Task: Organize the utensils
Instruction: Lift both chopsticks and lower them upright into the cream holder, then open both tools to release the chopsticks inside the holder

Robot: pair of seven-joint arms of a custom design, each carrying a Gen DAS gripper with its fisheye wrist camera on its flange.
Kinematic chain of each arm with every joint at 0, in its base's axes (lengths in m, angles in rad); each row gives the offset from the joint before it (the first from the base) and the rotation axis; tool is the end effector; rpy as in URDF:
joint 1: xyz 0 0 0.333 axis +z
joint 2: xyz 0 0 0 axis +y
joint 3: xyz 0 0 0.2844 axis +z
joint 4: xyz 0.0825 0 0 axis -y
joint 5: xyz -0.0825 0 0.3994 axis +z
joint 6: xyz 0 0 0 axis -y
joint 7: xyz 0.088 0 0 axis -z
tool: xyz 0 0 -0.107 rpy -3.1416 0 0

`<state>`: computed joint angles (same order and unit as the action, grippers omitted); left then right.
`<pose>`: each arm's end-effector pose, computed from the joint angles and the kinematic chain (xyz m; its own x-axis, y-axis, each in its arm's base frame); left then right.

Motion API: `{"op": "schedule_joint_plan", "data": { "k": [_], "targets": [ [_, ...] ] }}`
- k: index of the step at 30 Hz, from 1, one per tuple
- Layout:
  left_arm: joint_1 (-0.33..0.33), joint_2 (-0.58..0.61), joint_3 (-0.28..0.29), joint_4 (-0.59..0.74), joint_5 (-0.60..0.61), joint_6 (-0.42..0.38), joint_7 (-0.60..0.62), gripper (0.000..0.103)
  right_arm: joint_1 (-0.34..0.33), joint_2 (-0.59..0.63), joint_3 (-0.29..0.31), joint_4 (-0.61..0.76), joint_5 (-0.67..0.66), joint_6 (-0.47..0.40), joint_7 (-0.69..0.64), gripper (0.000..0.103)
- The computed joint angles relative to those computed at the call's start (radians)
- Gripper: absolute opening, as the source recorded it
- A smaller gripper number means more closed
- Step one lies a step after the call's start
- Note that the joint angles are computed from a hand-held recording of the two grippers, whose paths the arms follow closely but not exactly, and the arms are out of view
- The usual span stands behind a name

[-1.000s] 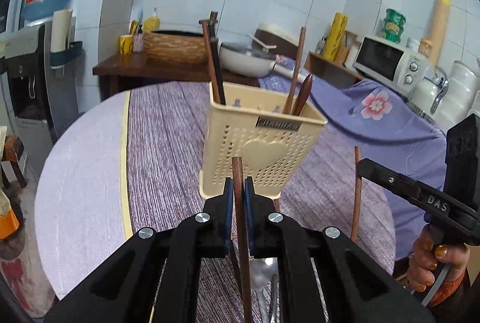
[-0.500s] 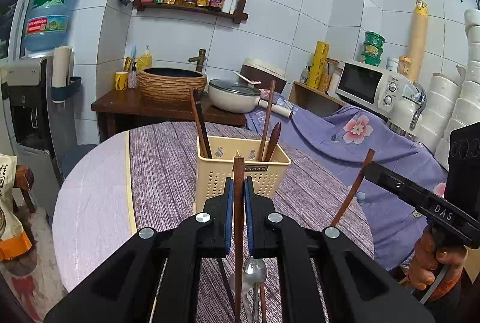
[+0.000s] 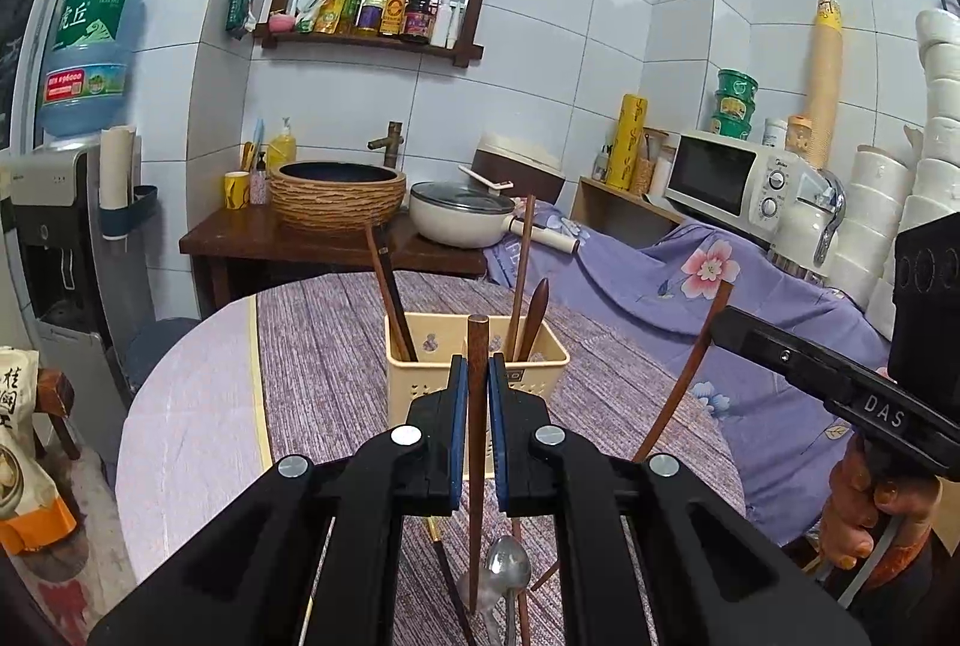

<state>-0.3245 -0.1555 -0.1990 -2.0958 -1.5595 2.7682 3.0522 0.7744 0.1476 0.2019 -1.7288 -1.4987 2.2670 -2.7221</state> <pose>0.5071 -0.2480 0.5118 -0.7337 -0.6560 0.1771 -0.3628 0.1578 -0.9184 0.3954 0.5267 0.5191 0.0025 -0.9719 -0.2355 -0.2747 0.2257 -0.9347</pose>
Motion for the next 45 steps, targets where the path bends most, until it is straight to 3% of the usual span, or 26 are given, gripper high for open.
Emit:
{"op": "schedule_joint_plan", "data": {
  "k": [11, 18, 25, 29, 38, 45],
  "targets": [
    [-0.005, 0.032, -0.008, 0.167, 0.03, 0.022, -0.008, 0.007, -0.022, 0.022, -0.027, 0.158, 0.021, 0.014, -0.186, 0.007],
    [0.002, 0.153, -0.038, 0.39, 0.171, 0.084, -0.163, 0.007, 0.006, 0.092, -0.069, 0.349, 0.019, -0.058, -0.338, 0.007],
    [0.013, 0.323, -0.102, 0.555, 0.388, 0.18, -0.35, 0.007, 0.028, 0.177, -0.143, 0.476, 0.06, -0.079, -0.387, 0.007],
    [0.029, 0.394, -0.136, 0.573, 0.467, 0.219, -0.418, 0.007, 0.027, 0.212, -0.174, 0.471, 0.099, -0.068, -0.367, 0.007],
    [0.069, 0.467, -0.173, 0.521, 0.669, 0.197, -0.591, 0.007, 0.005, 0.257, -0.204, 0.425, 0.223, 0.0, -0.336, 0.007],
    [0.096, 0.497, -0.193, 0.509, 0.757, 0.186, -0.669, 0.007, 0.0, 0.26, -0.216, 0.384, 0.254, 0.015, -0.303, 0.007]
  ]
}}
